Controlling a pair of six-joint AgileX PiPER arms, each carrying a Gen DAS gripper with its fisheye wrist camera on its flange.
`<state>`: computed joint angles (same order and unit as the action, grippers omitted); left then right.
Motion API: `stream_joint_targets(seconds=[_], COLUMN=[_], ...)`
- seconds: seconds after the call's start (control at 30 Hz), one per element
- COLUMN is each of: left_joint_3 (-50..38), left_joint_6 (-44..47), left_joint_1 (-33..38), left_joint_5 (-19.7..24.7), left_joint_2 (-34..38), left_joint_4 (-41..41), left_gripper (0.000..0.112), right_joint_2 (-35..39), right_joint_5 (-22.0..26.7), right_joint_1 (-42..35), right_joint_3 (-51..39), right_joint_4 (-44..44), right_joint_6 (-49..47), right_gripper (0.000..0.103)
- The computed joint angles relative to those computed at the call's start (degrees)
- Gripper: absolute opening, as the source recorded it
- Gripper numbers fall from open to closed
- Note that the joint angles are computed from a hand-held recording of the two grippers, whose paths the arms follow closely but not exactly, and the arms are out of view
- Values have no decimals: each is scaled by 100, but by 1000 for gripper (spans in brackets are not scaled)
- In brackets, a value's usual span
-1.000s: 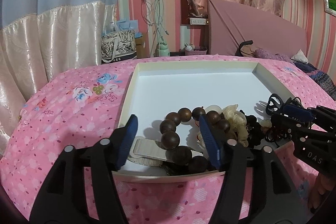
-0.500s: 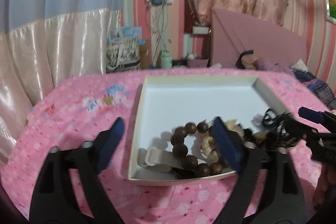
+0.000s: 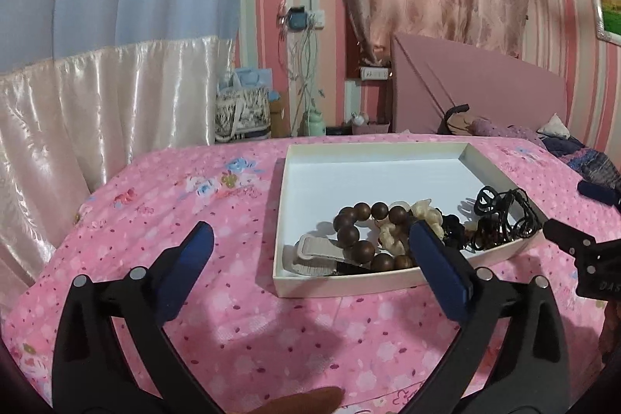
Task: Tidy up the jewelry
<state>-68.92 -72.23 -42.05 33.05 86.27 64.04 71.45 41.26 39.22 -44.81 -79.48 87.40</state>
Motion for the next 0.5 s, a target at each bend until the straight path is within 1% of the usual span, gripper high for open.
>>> stream_joint_targets(seconds=[0.03,0.07,0.1,0.13,0.2,0.3,0.37,0.5], left_joint_3=[166,291,448,502,543,505,542,602], left_joint_6=[-348,-738,-1180,-1392,-1483,-1353,-1415,-1519], left_joint_1=[-38,-89,-129,-137,-107,-106,-139,-283], left_joint_5=[4,45,47,22,-46,-18,-3,60], left_joint_2=[-61,-98,-151,-163,-194,-170,-190,-214], left_joint_4=[366,748,1166,1369,1472,1356,1367,1629], left_gripper=[100,100,100,100,100,100,100,100], right_joint_2=[-2,-27,-84,-179,-321,-369,-401,-271], right_joint_5=[204,273,242,107,-223,-385,-474,-633], right_joint_1=[147,196,197,148,-1,-58,-82,-216], right_joint_3=[126,199,272,373,480,513,572,576], right_joint_4=[-345,-508,-632,-769,-804,-671,-734,-777], right_joint_6=[326,522,716,962,1150,1131,1243,1330], right_gripper=[92,92,92,92,92,92,92,95])
